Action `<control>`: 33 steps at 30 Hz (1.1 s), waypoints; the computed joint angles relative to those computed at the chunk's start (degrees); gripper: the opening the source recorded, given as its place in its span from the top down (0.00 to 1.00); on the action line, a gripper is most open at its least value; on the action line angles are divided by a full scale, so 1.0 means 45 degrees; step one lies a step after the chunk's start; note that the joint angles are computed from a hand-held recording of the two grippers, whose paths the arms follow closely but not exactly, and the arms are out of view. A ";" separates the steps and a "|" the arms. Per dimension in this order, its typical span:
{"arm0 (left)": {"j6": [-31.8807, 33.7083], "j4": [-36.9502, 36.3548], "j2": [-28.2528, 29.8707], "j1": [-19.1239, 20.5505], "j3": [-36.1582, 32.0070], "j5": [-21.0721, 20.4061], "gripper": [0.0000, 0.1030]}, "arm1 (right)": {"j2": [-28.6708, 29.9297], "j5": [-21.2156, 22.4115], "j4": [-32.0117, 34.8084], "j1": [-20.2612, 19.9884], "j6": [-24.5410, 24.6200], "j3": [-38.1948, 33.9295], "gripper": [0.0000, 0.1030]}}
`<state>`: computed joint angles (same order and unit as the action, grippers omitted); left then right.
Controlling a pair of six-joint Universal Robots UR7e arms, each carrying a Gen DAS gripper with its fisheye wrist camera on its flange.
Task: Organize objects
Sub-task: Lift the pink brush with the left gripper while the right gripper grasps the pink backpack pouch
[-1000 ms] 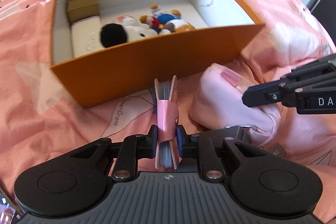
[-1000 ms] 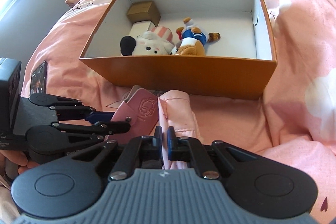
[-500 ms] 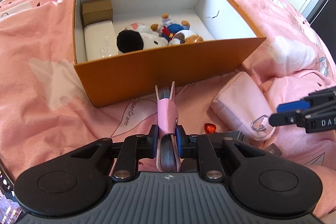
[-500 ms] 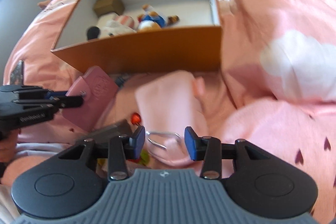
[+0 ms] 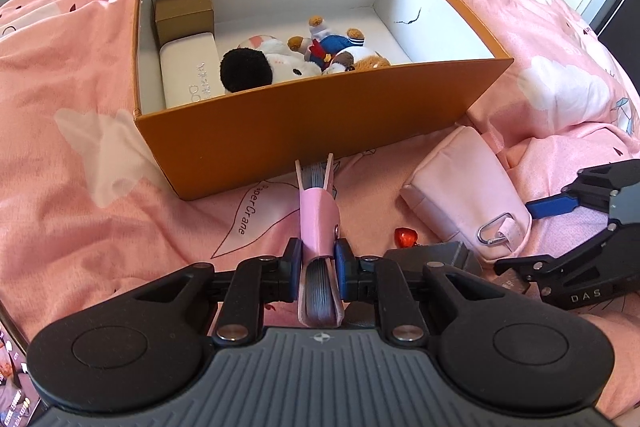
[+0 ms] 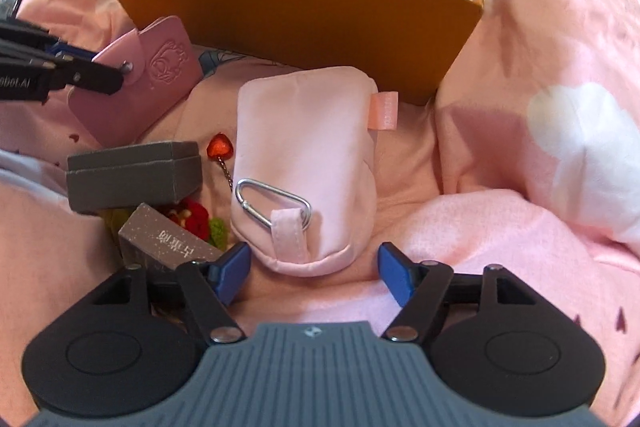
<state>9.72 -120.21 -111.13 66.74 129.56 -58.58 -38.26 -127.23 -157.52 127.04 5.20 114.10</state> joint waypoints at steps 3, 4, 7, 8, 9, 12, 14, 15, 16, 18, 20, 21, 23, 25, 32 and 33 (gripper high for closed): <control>0.0011 -0.0021 0.0002 -0.0026 0.0025 0.0019 0.81 | -0.0064 0.0662 -0.0132 -0.0327 -0.0034 0.0066 0.27; 0.0012 -0.0021 -0.0004 -0.0037 0.0031 0.0028 0.81 | -0.0053 0.0811 -0.0239 -0.0400 0.0020 0.0077 0.30; 0.0066 -0.0134 -0.0095 -0.0046 0.0061 -0.0030 0.81 | -0.0146 0.1005 -0.0226 -0.0500 0.0202 0.0117 0.41; 0.0143 -0.0285 -0.0131 -0.0007 0.0076 -0.0143 0.81 | -0.0165 0.0882 -0.0195 -0.0396 0.0246 0.0120 0.43; 0.0199 -0.0383 -0.0163 0.0023 0.0070 -0.0269 0.81 | -0.0208 0.0768 -0.0183 -0.0290 0.0328 0.0142 0.47; 0.0435 -0.0795 -0.0259 0.0042 0.0113 -0.0589 0.81 | -0.0570 0.0745 -0.0159 0.0011 0.0770 0.0277 0.53; 0.0561 -0.0959 -0.0347 0.0004 0.0138 -0.0814 0.82 | -0.0928 0.0729 -0.0178 0.0246 0.1082 0.0384 0.54; 0.0585 -0.1008 -0.0373 -0.0002 0.0125 -0.0971 0.82 | -0.1133 0.0742 -0.0084 0.0334 0.1284 0.0413 0.54; 0.0590 -0.1061 -0.0387 -0.0006 0.0104 -0.1148 0.82 | -0.1340 0.0752 0.0125 0.0417 0.1527 0.0408 0.54; 0.0655 -0.1185 -0.0348 -0.0044 0.0051 -0.1560 0.82 | -0.1762 0.0944 0.0952 0.0467 0.2082 0.0300 0.53; 0.0927 -0.1389 -0.0358 -0.0159 0.0086 -0.1932 0.82 | -0.2040 0.1451 0.2262 0.0300 0.2783 -0.0019 0.52; 0.1028 -0.1471 -0.0366 -0.0258 0.0129 -0.2019 0.82 | -0.2130 0.1620 0.2584 0.0241 0.3001 -0.0097 0.52; 0.1133 -0.1608 -0.0307 -0.0488 0.0205 -0.2126 0.82 | -0.2179 0.1818 0.3170 0.0160 0.3407 -0.0305 0.50; 0.1333 -0.1814 -0.0204 -0.0704 0.0306 -0.2183 0.82 | -0.2249 0.2054 0.3671 0.0090 0.3868 -0.0457 0.49; 0.1818 -0.2258 0.0184 -0.0853 0.0486 -0.2390 0.81 | -0.2283 0.2473 0.3005 -0.0070 0.5024 -0.0669 0.44; 0.1816 -0.2325 0.0270 -0.0819 0.0480 -0.2402 0.81 | -0.2243 0.2469 0.2736 -0.0112 0.5099 -0.0682 0.43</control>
